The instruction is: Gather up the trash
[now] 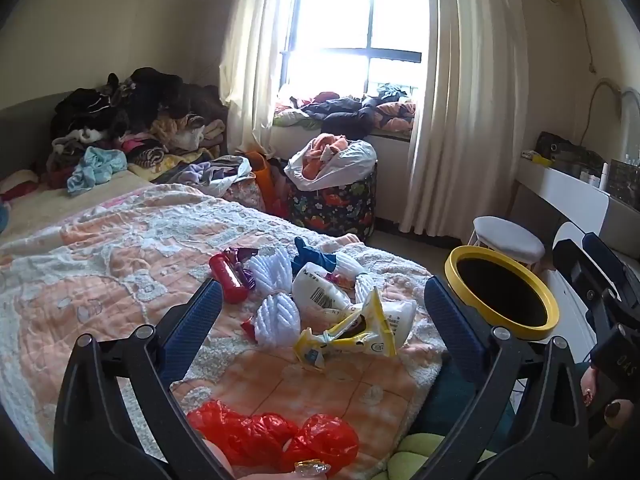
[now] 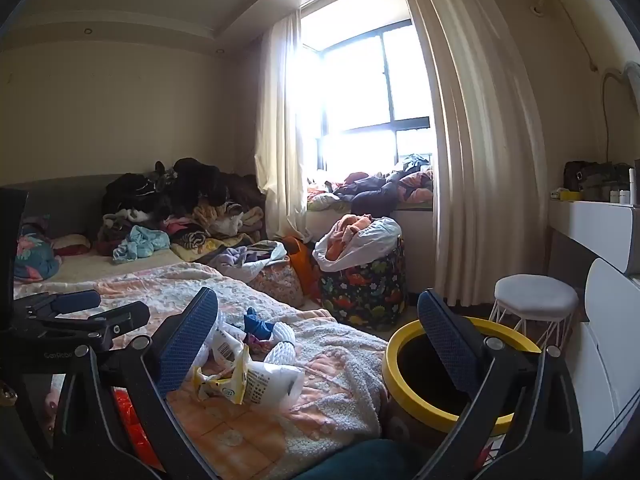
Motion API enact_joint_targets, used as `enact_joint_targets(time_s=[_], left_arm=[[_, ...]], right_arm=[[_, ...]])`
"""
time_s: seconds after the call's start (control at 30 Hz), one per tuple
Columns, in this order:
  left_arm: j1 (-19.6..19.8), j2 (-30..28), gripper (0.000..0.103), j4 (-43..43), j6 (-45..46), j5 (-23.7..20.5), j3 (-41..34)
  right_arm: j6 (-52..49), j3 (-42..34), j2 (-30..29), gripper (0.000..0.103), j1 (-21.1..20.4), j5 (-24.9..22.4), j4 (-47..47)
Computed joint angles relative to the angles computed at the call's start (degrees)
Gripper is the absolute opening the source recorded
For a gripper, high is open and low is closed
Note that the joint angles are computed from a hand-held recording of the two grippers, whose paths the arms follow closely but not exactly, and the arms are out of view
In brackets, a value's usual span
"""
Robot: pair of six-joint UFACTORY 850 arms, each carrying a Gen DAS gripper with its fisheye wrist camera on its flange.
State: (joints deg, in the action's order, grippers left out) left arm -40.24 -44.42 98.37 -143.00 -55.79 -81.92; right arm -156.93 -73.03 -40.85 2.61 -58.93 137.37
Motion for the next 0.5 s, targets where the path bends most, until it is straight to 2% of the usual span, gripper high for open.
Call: enact_joint_targets(time_s=[0.07,0.5], left_arm=[[0.17,0.37,0.093,0.59,-1.37,1.08,0.44],[-0.25,-0.95,0.093,0.75,-1.19,0.42,-1.37]], right_arm=[[0.17,-0.09,-0.15,0.097,-0.05,-0.12,-0.03],[0.02,0.83,0.92,0.097,0.59,1.08,1.09]])
